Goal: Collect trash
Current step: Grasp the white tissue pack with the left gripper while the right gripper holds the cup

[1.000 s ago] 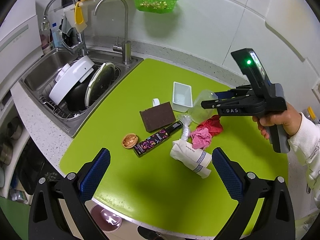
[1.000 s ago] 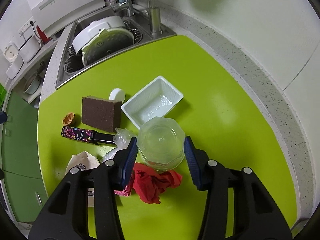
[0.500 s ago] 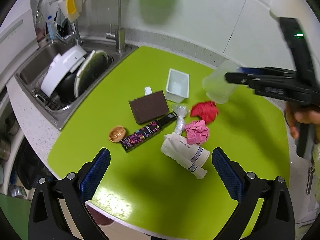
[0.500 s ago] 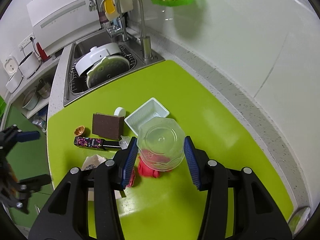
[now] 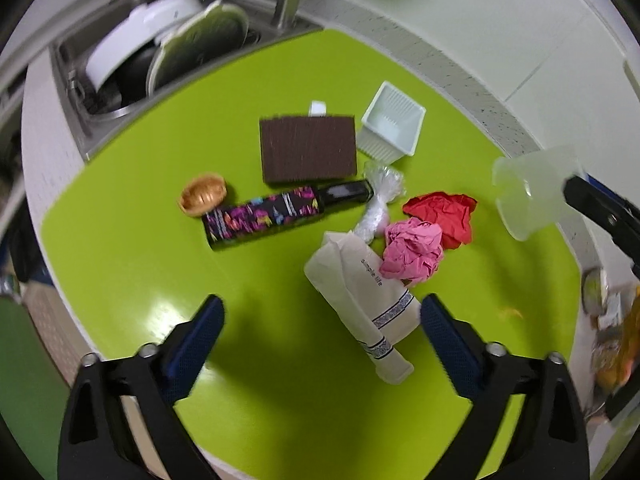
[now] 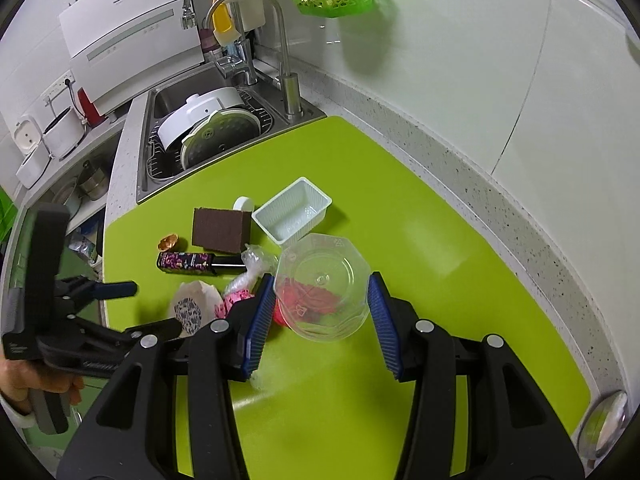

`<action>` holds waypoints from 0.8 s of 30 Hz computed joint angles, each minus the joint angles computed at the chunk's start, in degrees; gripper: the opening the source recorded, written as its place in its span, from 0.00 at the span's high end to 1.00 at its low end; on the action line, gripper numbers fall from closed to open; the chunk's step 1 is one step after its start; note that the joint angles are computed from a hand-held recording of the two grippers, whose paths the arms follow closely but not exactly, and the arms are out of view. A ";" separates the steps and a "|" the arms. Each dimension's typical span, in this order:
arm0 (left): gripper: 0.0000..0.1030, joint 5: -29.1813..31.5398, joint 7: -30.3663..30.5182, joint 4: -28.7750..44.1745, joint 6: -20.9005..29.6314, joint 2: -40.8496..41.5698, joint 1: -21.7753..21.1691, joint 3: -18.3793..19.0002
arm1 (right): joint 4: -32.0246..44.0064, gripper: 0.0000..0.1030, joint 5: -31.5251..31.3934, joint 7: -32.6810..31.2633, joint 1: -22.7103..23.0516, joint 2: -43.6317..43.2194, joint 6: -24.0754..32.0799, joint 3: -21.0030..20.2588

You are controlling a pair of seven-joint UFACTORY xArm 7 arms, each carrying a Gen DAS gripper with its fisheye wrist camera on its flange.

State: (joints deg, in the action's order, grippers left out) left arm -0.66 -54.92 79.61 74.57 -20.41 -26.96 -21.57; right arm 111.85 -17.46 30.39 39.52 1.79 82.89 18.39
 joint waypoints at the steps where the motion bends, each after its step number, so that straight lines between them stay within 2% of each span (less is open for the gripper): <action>1: 0.22 -0.47 -0.36 -0.57 -0.50 -0.12 -0.07 0.07 | -0.43 0.54 0.26 -0.09 -0.09 -0.35 -0.14 -0.07; 4: 0.38 -2.12 -1.63 -2.61 -2.94 -0.54 -0.44 0.13 | -1.47 0.54 0.77 -0.47 -0.50 -1.20 -0.71 -0.05; 6: 0.56 -2.26 -1.97 -3.07 -3.72 -0.58 -0.62 0.04 | -1.95 0.54 1.12 -0.69 -0.85 -1.67 -1.10 0.04; 7: 0.59 -2.67 -2.05 -3.63 -4.46 -0.72 -0.75 0.21 | -2.29 0.54 1.24 -0.74 -1.03 -1.98 -1.37 0.10; 9: 0.75 -3.30 -1.96 -4.41 -5.57 -1.06 -0.98 0.48 | -3.05 0.54 1.62 -0.85 -1.46 -2.65 -1.85 0.25; 11: 0.88 -3.45 -2.04 -4.83 -5.90 -1.37 -1.03 0.53 | -3.31 0.54 1.75 -0.97 -1.80 -2.95 -2.10 0.49; 18: 0.92 -1.29 -0.45 -3.53 -6.25 -1.23 -0.42 0.28 | -4.33 0.54 0.63 -0.51 -2.68 -4.51 -2.58 1.27; 24: 0.92 3.69 3.04 1.81 -3.01 -1.63 0.34 -1.11 | -2.23 0.54 0.21 -0.42 -2.76 -4.38 -1.63 2.26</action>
